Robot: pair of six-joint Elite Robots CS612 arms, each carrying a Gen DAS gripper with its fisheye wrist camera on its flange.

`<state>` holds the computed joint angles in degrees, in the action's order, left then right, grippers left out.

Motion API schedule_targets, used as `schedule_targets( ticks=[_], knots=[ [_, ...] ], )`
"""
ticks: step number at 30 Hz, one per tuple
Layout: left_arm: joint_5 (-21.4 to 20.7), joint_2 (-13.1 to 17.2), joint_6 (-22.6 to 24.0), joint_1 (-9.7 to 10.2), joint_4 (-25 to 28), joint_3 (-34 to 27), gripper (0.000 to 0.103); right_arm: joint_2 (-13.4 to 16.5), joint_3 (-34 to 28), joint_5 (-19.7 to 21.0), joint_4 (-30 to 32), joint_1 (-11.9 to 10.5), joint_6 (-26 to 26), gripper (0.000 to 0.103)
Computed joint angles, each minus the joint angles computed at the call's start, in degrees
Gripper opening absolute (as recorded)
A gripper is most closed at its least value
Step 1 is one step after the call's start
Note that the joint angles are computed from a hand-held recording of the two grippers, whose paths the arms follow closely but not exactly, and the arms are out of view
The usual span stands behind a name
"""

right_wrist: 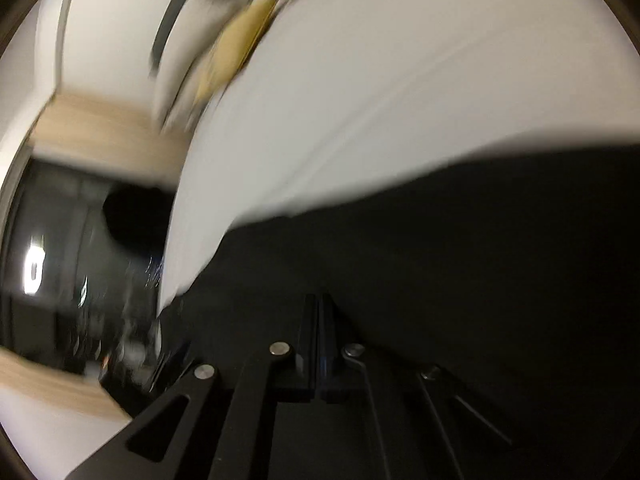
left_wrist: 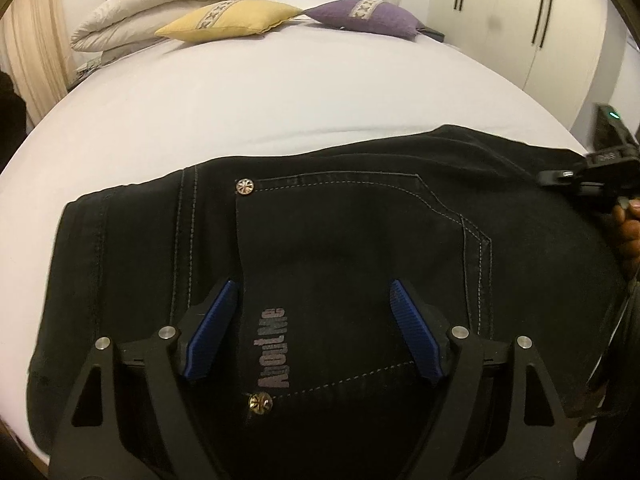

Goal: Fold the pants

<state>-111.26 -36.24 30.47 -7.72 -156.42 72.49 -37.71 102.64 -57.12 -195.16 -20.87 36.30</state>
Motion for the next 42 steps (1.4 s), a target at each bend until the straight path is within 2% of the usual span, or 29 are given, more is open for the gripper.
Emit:
schedule_targets(
  ticks=[2,3,6,7,8,10,11,12,14,17,19,20,22,24,25,27,28,29,30,31,33,34,35,36,37,38,39,40,42],
  knots=[
    [0.59,-1.02,-0.89,-0.13,-1.67,1.56,0.079,-3.71,5.50,-6.14,-1.98,-1.64,1.02,0.009],
    [0.39,-1.56,-1.00,-0.23,-2.51,2.46,0.079,-4.99,7.99,-6.74,-5.56,-2.56,2.52,0.028],
    [-1.57,-3.25,-0.10,-0.72,-4.82,5.77,0.079,-5.89,12.86,-1.35,-16.86,-4.08,3.77,0.058],
    [-1.53,-3.79,0.37,-1.04,-5.34,6.88,0.079,-5.86,13.86,0.53,-17.81,-4.41,2.94,0.059],
    [-1.04,-4.20,0.89,-1.42,-6.22,7.95,0.079,-5.50,14.35,2.09,-17.41,-4.88,1.58,0.060],
    [2.27,-5.03,2.95,-2.46,-10.40,10.84,0.081,-5.09,15.42,-0.06,-15.31,-4.57,1.45,0.058],
    [3.48,-5.06,3.61,-2.75,-11.71,11.50,0.082,-4.16,16.27,-0.22,-16.35,-6.03,2.89,0.025],
    [3.81,-5.09,3.80,-2.81,-12.52,11.94,0.082,-2.71,17.15,1.26,-19.76,-7.27,6.27,0.000],
    [3.29,-5.24,2.92,-2.46,-11.50,11.88,0.082,-1.93,19.75,-0.65,-25.08,-9.17,10.74,0.000],
    [3.38,-6.09,1.66,-2.06,-10.76,12.46,0.082,-6.64,27.47,-11.99,-26.59,-12.91,9.33,0.001],
    [2.18,-7.09,0.62,-1.80,-12.79,14.00,0.082,-8.61,30.55,-14.71,-27.56,-14.19,10.72,0.017],
    [1.68,-7.56,0.42,-1.75,-13.55,14.66,0.082,-9.28,31.51,-14.92,-29.57,-14.24,11.26,0.032],
    [0.87,-8.43,0.45,-1.94,-14.88,16.13,0.082,-8.93,32.69,-10.02,-36.44,-14.40,10.33,0.040],
    [0.48,-9.07,1.38,-2.34,-14.30,17.19,0.082,-7.83,31.14,-4.89,-37.27,-12.86,9.61,0.056],
    [1.07,-9.20,2.24,-2.82,-13.50,17.61,0.082,-7.01,30.22,-2.93,-36.26,-12.03,8.90,0.057],
    [2.65,-8.96,2.80,-3.56,-11.66,17.44,0.082,-5.49,31.21,-1.40,-34.90,-13.35,7.13,0.056],
    [3.24,-8.78,2.70,-3.65,-11.01,17.67,0.083,-4.07,32.16,-1.36,-35.86,-14.53,8.68,0.047],
    [2.65,-8.27,2.23,-3.48,-10.66,17.07,0.084,-1.86,32.69,1.08,-39.22,-16.54,11.71,0.024],
    [1.80,-7.92,1.54,-3.26,-10.51,16.71,0.086,-0.65,33.30,2.05,-41.60,-17.87,13.53,0.006],
    [1.44,-7.81,0.61,-3.08,-9.79,16.39,0.087,0.24,35.10,0.76,-43.75,-20.18,14.14,0.000],
    [1.34,-7.80,0.02,-3.09,-9.12,16.09,0.088,0.91,38.22,-2.97,-48.32,-23.33,14.57,0.000],
    [1.90,-7.98,-0.10,-3.25,-9.21,16.22,0.088,0.06,40.44,-6.85,-49.13,-24.61,15.48,0.005],
    [2.56,-8.34,-0.67,-3.39,-9.72,16.61,0.088,-1.45,41.86,-11.67,-47.79,-24.34,15.85,0.032],
    [2.92,-8.78,-1.49,-3.45,-10.33,17.13,0.088,-2.50,44.01,-14.12,-48.85,-25.66,16.11,0.046],
    [2.23,-9.31,-2.83,-3.32,-11.20,17.79,0.088,-2.40,44.23,-14.16,-52.31,-25.71,18.13,0.051],
    [1.07,-9.74,-3.57,-3.02,-11.72,18.34,0.088,-0.76,44.96,-11.80,-57.42,-27.33,19.09,0.051],
    [-0.04,-10.13,-4.47,-2.73,-12.19,18.72,0.088,0.46,45.94,-7.04,-60.88,-29.65,18.61,0.052],
    [-1.00,-10.59,-5.57,-2.56,-12.56,19.11,0.088,1.28,46.17,-4.27,-62.36,-30.54,18.20,0.052],
    [-2.20,-11.24,-6.50,-2.46,-12.22,19.40,0.088,2.35,45.63,-1.02,-62.65,-29.61,19.18,0.053]
  ],
)
